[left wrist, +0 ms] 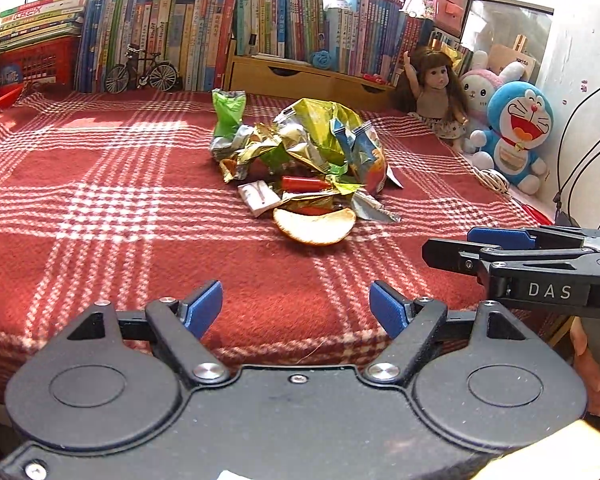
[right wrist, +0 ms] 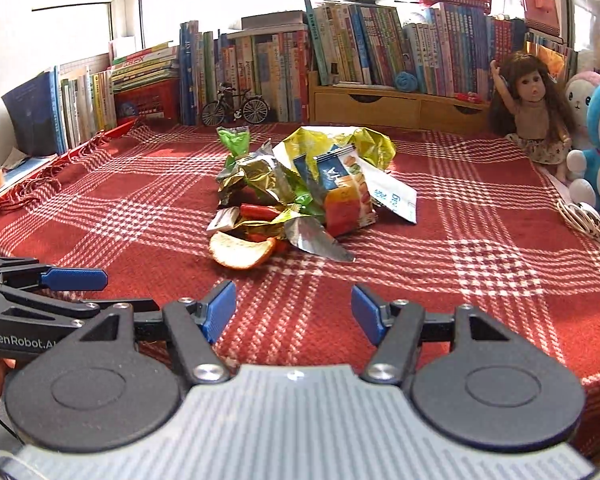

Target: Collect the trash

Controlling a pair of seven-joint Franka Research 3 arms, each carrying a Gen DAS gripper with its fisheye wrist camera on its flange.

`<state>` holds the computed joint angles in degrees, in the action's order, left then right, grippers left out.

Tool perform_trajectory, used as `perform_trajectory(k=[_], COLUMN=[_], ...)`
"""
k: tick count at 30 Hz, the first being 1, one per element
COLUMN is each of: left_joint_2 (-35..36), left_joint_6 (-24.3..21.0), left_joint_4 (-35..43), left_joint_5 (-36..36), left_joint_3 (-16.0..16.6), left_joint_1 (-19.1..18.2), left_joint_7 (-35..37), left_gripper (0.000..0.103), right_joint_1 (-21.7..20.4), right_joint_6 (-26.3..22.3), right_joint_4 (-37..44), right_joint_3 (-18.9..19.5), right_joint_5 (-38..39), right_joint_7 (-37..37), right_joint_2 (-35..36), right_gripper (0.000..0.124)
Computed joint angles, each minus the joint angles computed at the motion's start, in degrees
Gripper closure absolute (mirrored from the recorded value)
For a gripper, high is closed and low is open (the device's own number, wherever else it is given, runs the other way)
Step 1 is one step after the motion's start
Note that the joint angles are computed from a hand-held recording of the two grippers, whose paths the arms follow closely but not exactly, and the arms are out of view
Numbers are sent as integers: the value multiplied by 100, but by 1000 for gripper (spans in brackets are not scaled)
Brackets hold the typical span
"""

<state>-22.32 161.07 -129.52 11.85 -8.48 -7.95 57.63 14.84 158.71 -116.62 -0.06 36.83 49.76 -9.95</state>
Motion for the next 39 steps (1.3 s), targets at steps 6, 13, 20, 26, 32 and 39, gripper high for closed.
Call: perform_trajectory(k=[6, 13, 20, 26, 32, 39], left_joint_2=[1026, 1891, 1749, 1340, 929, 658], left_joint_6=[56, -80, 210, 259, 239, 291], left_joint_4=[879, 1716, 1547, 1229, 928, 668], left_joint_5=[506, 1324, 1752, 2247, 2696, 2650], left_joint_3=[-278, -286, -145, -203, -312, -265], left_joint_1=[260, 275, 260, 500, 836, 989], left_joint_7=[-432, -1015, -1296, -1852, -2370, -2377], left_gripper=[23, 32, 63, 67, 67, 67], right_joint_1=[-161, -282, -351, -382, -339, -271], right_joint_6=[168, 183, 120, -257, -528, -729], right_joint_4=[136, 251, 482, 998, 1556, 2186], right_joint_3=[-40, -59, -21, 91, 267, 333], right_joint_5=[-190, -286, -375, -457, -271, -688], right_joint_7=[186, 292, 327, 444, 292, 915], right_joint_2=[161, 313, 571, 1035, 1457, 1958], right_gripper=[48, 48, 48, 48, 48, 66])
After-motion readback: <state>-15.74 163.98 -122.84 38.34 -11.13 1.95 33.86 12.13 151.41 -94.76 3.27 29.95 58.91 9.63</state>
